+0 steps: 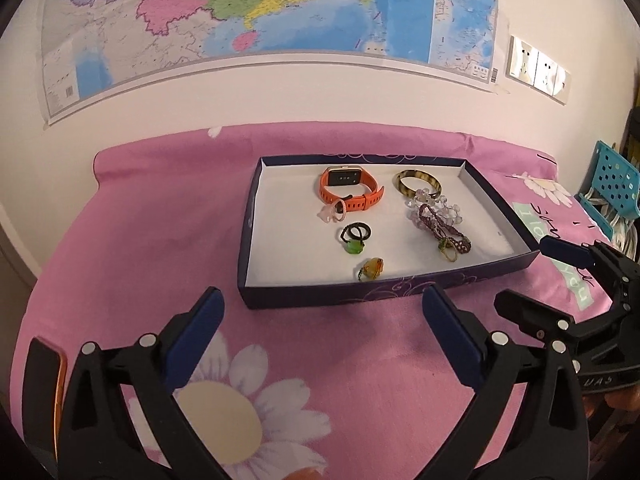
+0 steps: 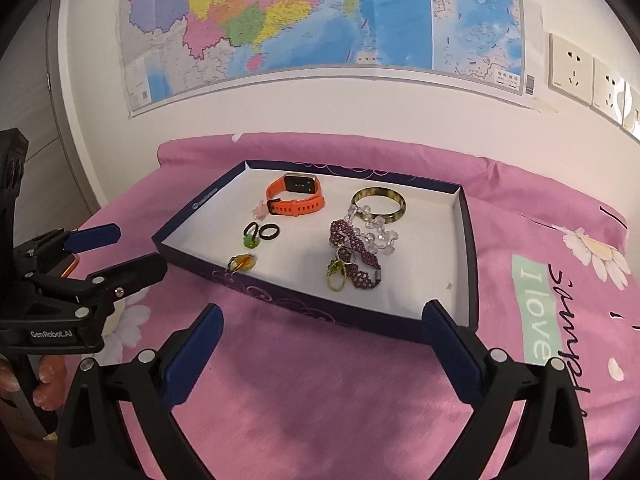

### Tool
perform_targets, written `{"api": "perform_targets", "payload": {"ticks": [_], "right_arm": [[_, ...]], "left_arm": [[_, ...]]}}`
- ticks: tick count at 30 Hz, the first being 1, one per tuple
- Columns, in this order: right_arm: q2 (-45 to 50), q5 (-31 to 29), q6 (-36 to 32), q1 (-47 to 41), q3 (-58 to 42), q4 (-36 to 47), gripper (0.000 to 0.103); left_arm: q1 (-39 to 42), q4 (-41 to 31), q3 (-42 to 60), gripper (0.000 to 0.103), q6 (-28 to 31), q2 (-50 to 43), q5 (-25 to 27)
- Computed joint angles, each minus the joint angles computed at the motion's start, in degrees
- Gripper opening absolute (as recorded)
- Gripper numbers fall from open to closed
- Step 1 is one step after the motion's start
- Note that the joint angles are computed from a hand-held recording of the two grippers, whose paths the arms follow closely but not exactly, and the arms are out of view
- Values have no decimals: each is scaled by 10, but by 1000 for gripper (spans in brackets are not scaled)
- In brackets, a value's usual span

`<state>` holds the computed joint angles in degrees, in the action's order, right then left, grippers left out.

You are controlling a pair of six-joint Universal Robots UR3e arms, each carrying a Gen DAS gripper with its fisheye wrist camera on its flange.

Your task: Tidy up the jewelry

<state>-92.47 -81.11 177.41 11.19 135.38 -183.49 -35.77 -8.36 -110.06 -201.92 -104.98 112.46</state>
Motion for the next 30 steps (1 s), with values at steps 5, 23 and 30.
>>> {"api": "perform_targets", "payload": {"ticks": [5,23,30], "right_arm": [[-11,0,8,6,8,3,96],[-19,-9,26,20,29,2,96],[-19,-9,27,19,31,3,96]], "left_arm": [[-8,-12,-4,98,-13,3,10],[-29,-16,-8,98,-33,0,35],[-21,-6,-15,98,-21,4,10]]}}
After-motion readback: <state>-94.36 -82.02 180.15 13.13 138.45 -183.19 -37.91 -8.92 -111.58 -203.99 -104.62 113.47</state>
